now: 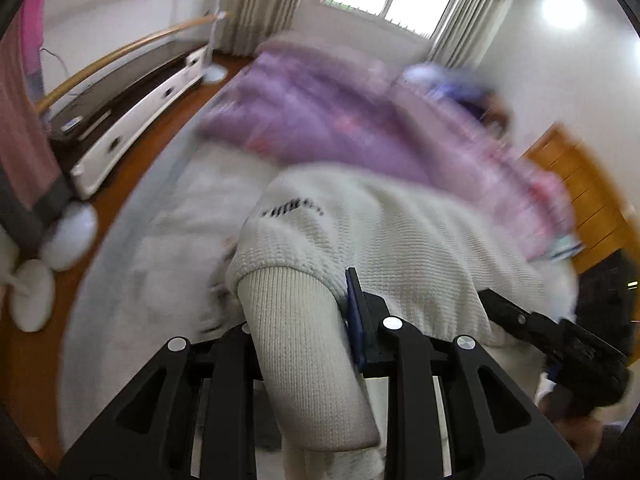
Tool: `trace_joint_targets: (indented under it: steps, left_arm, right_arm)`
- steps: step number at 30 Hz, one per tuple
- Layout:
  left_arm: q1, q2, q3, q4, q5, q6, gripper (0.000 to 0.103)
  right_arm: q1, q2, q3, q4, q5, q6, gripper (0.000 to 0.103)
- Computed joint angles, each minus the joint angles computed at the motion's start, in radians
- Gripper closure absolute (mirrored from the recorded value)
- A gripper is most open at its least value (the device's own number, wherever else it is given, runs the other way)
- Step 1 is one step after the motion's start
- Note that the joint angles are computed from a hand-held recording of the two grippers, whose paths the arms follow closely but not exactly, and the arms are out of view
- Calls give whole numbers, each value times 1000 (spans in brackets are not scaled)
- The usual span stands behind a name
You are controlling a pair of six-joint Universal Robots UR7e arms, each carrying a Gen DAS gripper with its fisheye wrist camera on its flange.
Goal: Fold large clothes
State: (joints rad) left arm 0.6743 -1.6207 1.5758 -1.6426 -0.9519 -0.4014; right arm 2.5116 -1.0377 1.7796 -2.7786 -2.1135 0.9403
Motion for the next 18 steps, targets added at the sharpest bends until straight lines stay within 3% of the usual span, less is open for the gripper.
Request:
trace_joint_targets:
  steps: [3, 5, 9, 11, 14, 18]
  left_arm:
    - [125, -12, 71, 52, -32, -47, 80]
    - [164, -53, 143, 53, -39, -85, 80]
    - [202, -118, 222, 32, -47, -138, 73]
    - [199, -151, 256, 40, -30, -174, 72]
    - [202, -167, 277, 71, -38, -233, 71]
    - [193, -167, 290, 106, -25, -293, 55]
  right_arm:
    - [-64, 41, 76, 6, 105, 135, 77]
    - [-82, 61, 113, 14, 141, 197, 77]
    - [-80, 75, 145, 35, 160, 253, 76]
    - [-85, 78, 140, 88, 160, 268, 69]
    - [-92, 76, 127, 168, 156, 293, 66]
    - [-100, 65, 101, 267, 138, 281, 57]
